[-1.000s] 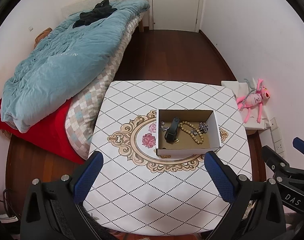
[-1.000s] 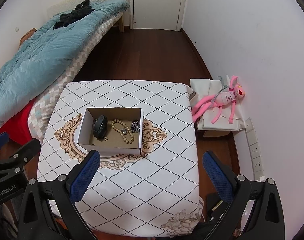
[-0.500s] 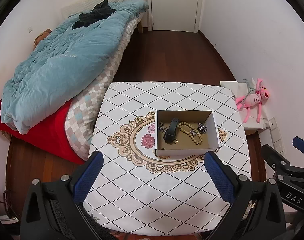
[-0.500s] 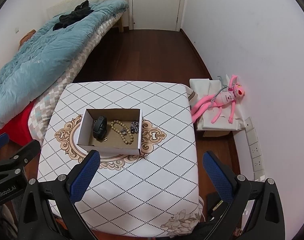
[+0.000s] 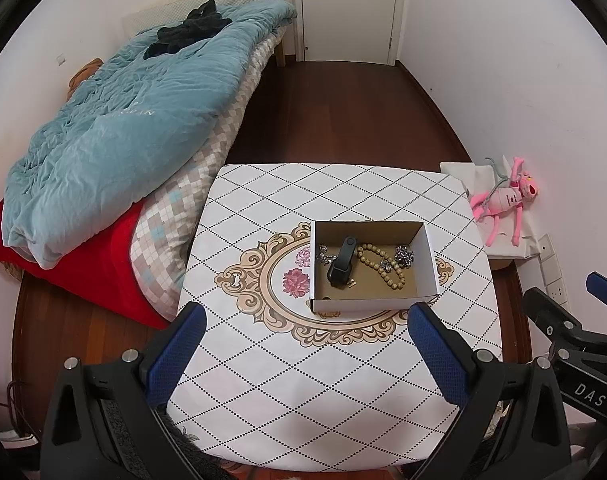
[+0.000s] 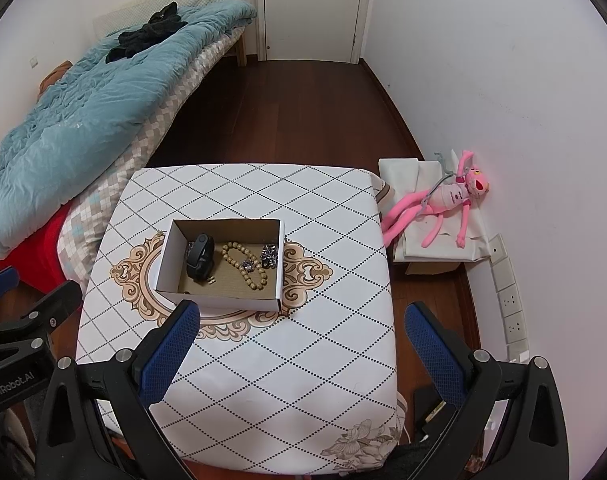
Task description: Organize jewelry
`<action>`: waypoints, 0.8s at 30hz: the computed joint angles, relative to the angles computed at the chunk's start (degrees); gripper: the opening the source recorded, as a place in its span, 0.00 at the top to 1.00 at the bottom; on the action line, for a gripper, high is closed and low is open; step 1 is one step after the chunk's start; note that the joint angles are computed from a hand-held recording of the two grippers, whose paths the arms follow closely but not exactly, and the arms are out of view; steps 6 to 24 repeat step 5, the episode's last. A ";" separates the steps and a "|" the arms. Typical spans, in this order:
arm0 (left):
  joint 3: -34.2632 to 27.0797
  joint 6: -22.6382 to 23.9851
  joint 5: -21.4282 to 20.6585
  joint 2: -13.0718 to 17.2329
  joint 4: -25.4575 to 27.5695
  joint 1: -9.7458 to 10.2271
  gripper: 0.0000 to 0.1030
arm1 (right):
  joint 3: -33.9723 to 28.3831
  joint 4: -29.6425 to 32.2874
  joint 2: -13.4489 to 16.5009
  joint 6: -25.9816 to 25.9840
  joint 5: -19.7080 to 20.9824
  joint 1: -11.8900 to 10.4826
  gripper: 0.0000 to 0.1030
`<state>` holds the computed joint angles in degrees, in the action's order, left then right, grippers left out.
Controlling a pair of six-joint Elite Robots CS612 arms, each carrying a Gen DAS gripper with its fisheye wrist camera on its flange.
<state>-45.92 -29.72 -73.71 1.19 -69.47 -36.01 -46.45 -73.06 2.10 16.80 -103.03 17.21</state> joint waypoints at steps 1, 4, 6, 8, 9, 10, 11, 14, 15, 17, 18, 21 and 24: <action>-0.18 -0.11 0.09 0.12 -0.18 -0.02 0.00 | 0.03 0.00 -0.01 0.09 0.03 0.01 0.00; -0.14 0.11 0.06 0.04 -0.90 -0.07 0.00 | 0.10 0.04 -0.06 -0.02 -0.03 0.02 0.00; 0.24 0.31 -0.21 -0.19 -1.15 -0.08 0.00 | 0.08 0.13 -0.12 -0.03 0.03 -0.06 0.00; 0.24 0.31 -0.21 -0.19 -1.15 -0.08 0.00 | 0.08 0.13 -0.12 -0.03 0.03 -0.06 0.00; 0.24 0.31 -0.21 -0.19 -1.15 -0.08 0.00 | 0.08 0.13 -0.12 -0.03 0.03 -0.06 0.00; 0.24 0.31 -0.21 -0.19 -1.15 -0.08 0.00 | 0.08 0.13 -0.12 -0.03 0.03 -0.06 0.00; 0.24 0.31 -0.21 -0.19 -1.15 -0.08 0.00 | 0.08 0.13 -0.12 -0.03 0.03 -0.06 0.00; 0.24 0.31 -0.21 -0.19 -1.15 -0.08 0.00 | 0.08 0.13 -0.12 -0.03 0.03 -0.06 0.00; 0.24 0.31 -0.21 -0.19 -1.15 -0.08 0.00 | 0.08 0.13 -0.12 -0.03 0.03 -0.06 0.00; 0.24 0.31 -0.21 -0.19 -1.15 -0.08 0.00 | 0.08 0.13 -0.12 -0.03 0.03 -0.06 0.00; 0.24 0.31 -0.21 -0.19 -1.15 -0.08 0.00 | 0.08 0.13 -0.12 -0.03 0.03 -0.06 0.00; 0.24 0.31 -0.21 -0.19 -1.15 -0.08 0.00 | 0.08 0.13 -0.12 -0.03 0.03 -0.06 0.00; 0.24 0.31 -0.21 -0.19 -1.15 -0.08 0.00 | 0.08 0.13 -0.12 -0.03 0.03 -0.06 0.00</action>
